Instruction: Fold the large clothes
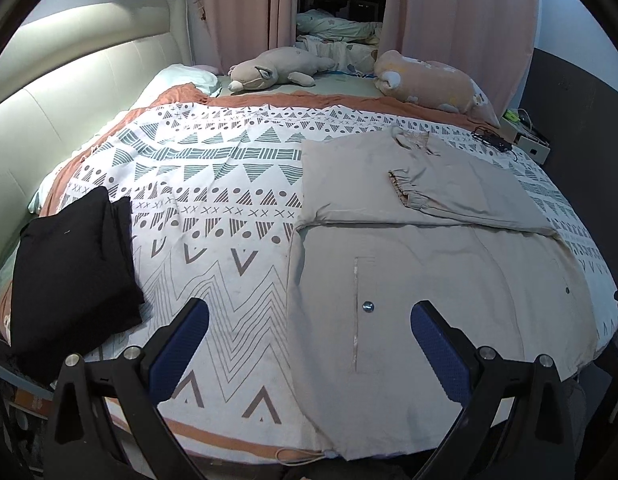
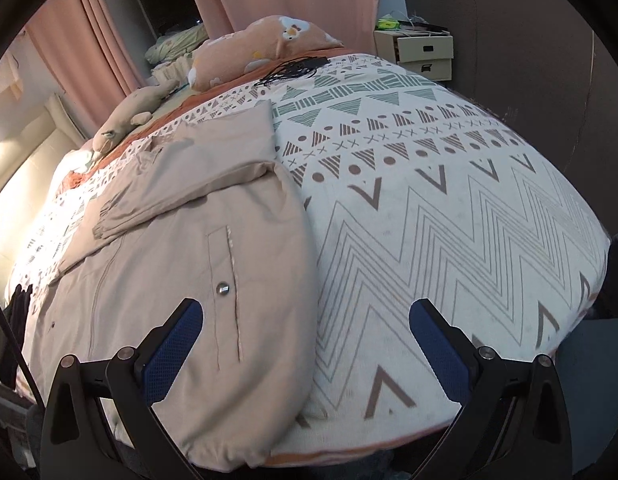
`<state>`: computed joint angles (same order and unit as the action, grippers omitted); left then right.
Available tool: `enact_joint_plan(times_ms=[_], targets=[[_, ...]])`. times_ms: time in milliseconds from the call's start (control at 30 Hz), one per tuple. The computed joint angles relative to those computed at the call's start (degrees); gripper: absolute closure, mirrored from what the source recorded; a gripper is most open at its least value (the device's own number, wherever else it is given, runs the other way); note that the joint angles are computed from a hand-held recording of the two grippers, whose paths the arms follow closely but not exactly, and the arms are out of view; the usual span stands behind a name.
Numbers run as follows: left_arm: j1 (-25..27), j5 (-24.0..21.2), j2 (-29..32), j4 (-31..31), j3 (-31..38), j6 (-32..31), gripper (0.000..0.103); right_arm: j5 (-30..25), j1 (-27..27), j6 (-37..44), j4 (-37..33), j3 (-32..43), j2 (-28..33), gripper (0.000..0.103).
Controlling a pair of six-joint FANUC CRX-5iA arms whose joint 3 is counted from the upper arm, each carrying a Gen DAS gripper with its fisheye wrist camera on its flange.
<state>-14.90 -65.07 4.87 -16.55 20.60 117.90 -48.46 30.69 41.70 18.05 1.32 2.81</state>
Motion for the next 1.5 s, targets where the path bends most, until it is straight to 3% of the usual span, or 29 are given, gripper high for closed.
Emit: enact_joint_plan(times_ms=[333,567,833,1067,1167,1267,1367,1500], targets=[[1.2,6.9,-11.1,3.5,-16.3,3.3,0.000,2.7,4.3,-5.2,0.7,-11.4,-9.4,0.000],[3.5,14.4,-17.1,9.3,-27.9,3.2,0.000,6.9,7.8,-11.5,3.0,-17.9,-13.8,0.000],[7.3,21.9,-18.4,22.3,-37.4,-4.2,0.016,11.6,9.3,-15.0,3.2,-22.4,-15.4,0.000],[7.9,26.6,-14.3,30.9,-38.9,-9.7,0.018,15.1,6.6,-15.9,-1.2,-21.9,-13.5,0.015],[8.3,27.6,-11.6,34.9,-39.0,-12.2,0.029,17.5,5.1,-14.4,-5.1,-21.6,-12.8,0.024],[8.5,28.7,-9.5,39.5,-39.7,-15.3,0.029,19.3,3.6,-10.6,-10.9,-20.5,-11.4,0.028],[8.5,29.6,-7.9,42.5,-40.0,-17.4,0.030,20.2,1.5,-1.4,-21.6,-17.8,-9.8,0.035],[8.6,29.9,-6.6,44.4,-39.5,-18.2,0.030,21.4,0.2,3.6,-27.0,-15.9,-8.2,0.035]])
